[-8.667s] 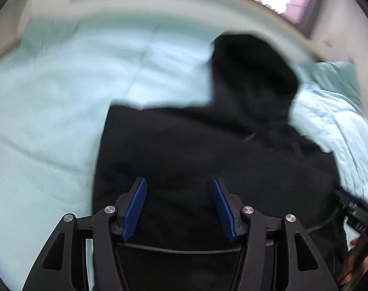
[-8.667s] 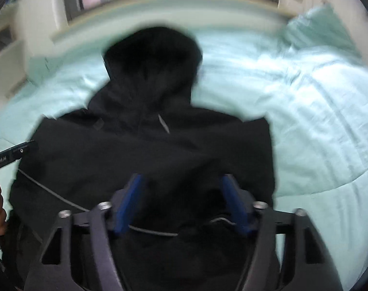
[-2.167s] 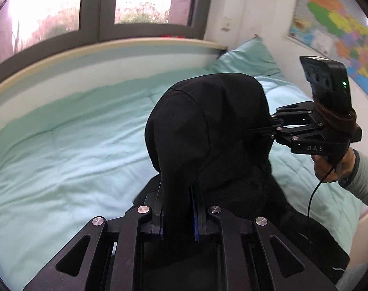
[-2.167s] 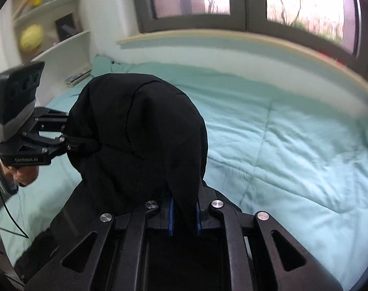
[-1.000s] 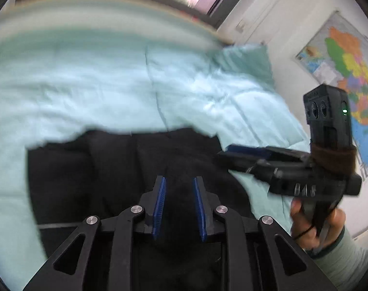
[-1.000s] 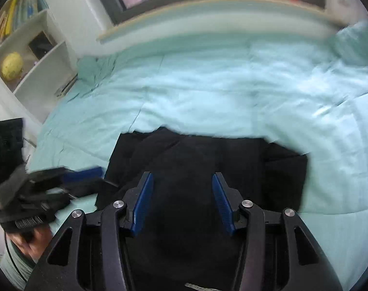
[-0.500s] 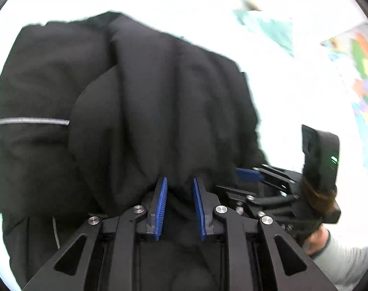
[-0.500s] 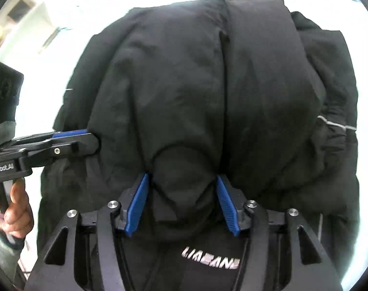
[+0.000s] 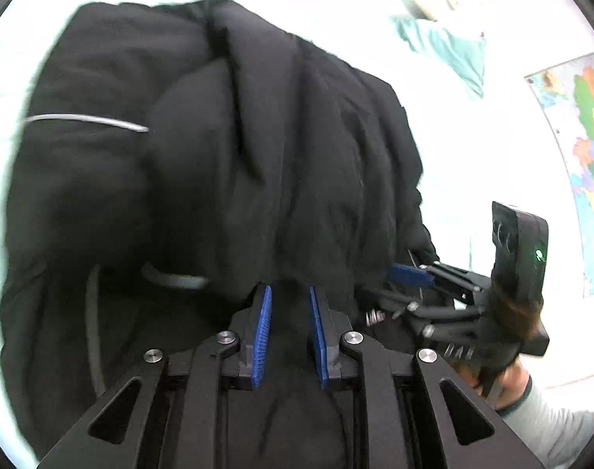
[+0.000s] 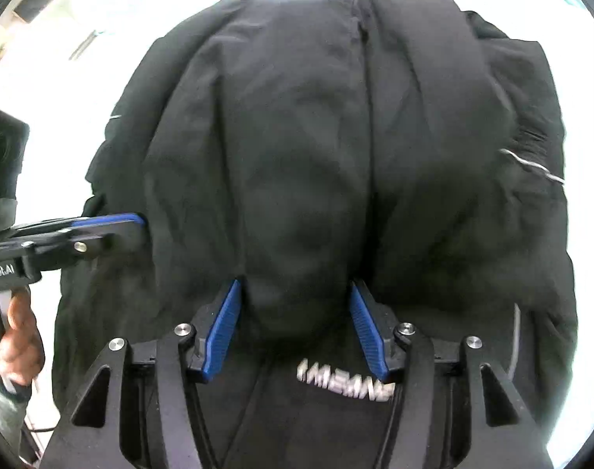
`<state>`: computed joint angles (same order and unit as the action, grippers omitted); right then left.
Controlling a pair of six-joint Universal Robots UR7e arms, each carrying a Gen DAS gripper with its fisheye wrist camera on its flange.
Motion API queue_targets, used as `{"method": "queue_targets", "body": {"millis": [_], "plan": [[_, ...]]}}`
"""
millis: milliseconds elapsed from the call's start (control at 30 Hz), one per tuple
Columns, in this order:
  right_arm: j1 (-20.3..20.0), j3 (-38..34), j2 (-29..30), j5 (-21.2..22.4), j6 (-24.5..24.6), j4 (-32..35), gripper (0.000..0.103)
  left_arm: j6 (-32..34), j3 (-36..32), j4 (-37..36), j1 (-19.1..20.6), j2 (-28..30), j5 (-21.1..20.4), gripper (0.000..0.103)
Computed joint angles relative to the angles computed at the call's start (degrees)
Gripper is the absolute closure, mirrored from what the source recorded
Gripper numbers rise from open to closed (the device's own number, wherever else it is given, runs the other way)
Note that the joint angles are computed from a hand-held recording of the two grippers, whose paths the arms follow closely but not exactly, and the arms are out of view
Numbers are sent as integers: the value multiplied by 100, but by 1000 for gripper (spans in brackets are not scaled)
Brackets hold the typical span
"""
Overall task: Fold large clothes
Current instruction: 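Grasp the jacket hem with both grippers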
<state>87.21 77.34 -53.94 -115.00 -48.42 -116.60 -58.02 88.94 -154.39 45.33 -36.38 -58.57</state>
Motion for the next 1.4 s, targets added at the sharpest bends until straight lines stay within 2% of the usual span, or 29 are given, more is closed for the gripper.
{"method": "queue_targets", "body": {"millis": [133,267,433,533,600,700,767,933,1000,1100,1167,1267,1300,1400], "plan": [[-106,379,-591,-50,-358,-139,43,-827,907,24,-564,-559,478,82],[-385,493,-1010,-100,-318,-70,42,-2527,2046,624,-1193,-1272,905,80],[-614,391,-1192,-263,177,139,42,-4509,2944,1385,-1678,-1946,943,80],[-763,340,-1224,-369,343,148,42,-5237,3171,1655,-1763,-2086,802,80],[-840,332,-1277,-506,384,65,42,-5416,3312,1457,-1739,-2114,525,79],[-979,205,-1339,-511,533,147,42,-5512,3635,690,-1766,-1998,208,79],[-1073,151,-1373,-551,603,161,42,-5629,3778,577,-1778,-1969,14,79],[-1264,-22,-1439,-645,779,429,42,-5607,4055,-254,-1754,-1780,-177,78],[-1320,-32,-1486,-747,764,511,42,-5570,4145,-618,-1749,-1712,-210,72],[-1406,-79,-1534,-832,852,751,42,-5736,4106,-247,-1768,-1834,-364,69],[-1478,-119,-1577,-835,932,933,42,-5821,4204,-422,-1826,-1872,-431,65],[-1594,-223,-1616,-796,1096,1316,39,-5595,4270,-1013,-1814,-1721,-657,45],[-1644,-293,-1613,-756,1205,1519,36,-5413,4304,-1247,-1764,-1666,-808,42],[-1740,-287,-1654,-664,1337,1726,34,-5176,4149,-1473,-1583,-1365,-1113,42]]}}
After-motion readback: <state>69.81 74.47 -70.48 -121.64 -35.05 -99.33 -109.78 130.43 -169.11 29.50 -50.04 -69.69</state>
